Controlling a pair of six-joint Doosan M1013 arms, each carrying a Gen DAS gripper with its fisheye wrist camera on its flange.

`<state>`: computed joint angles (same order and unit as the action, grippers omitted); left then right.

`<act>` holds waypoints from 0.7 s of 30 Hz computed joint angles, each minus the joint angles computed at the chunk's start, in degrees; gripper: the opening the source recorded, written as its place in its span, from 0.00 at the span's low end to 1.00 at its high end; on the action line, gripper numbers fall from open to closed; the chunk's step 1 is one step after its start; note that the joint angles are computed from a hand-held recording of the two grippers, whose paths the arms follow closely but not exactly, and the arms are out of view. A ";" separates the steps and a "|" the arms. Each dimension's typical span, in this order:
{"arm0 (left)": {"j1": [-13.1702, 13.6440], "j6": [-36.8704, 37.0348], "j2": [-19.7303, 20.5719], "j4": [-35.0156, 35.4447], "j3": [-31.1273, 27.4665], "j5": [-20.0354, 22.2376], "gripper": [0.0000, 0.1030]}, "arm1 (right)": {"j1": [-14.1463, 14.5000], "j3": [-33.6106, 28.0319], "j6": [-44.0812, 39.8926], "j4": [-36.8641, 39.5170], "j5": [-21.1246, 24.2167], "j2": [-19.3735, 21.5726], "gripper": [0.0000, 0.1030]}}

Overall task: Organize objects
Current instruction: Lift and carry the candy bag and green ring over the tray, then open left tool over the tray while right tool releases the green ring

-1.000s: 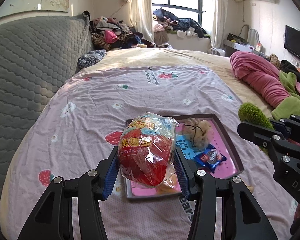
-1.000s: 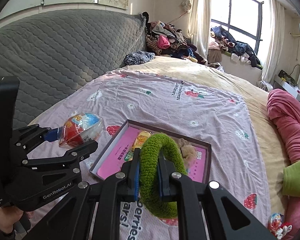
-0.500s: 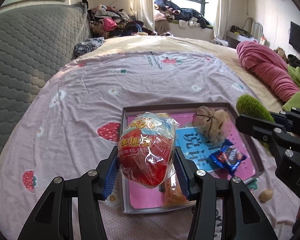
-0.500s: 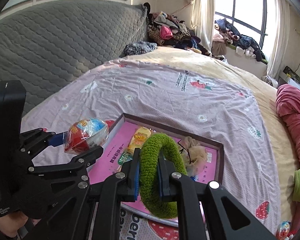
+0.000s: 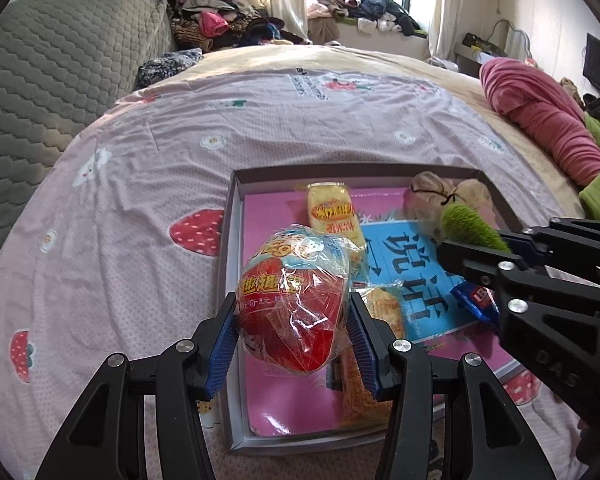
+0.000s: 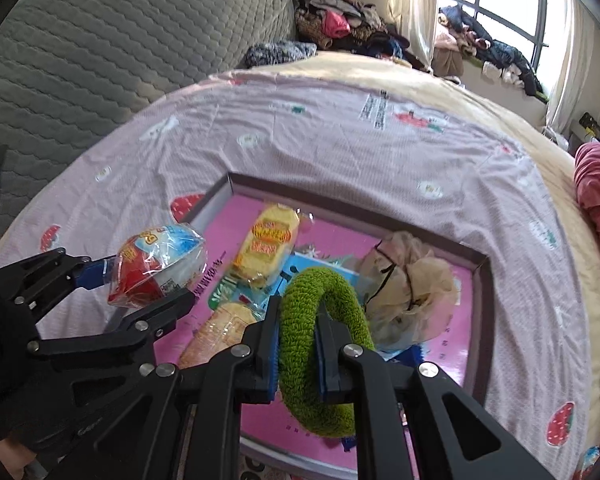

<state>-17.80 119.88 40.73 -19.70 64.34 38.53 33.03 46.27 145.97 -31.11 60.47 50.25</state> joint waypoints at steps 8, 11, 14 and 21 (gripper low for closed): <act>-0.14 -1.70 1.42 1.73 -0.86 0.69 0.52 | -1.00 -0.51 -1.53 3.24 -0.09 1.21 0.14; -0.16 -2.77 1.85 2.72 -1.05 1.02 0.52 | -1.14 -1.30 -2.52 3.87 0.49 1.85 0.14; -0.32 -2.98 1.82 3.40 -0.87 0.46 0.52 | -1.28 -2.15 -3.09 4.40 0.66 2.42 0.14; -0.87 -3.47 1.45 6.79 0.05 -1.03 0.53 | -1.51 -3.93 -4.02 5.73 1.97 3.66 0.14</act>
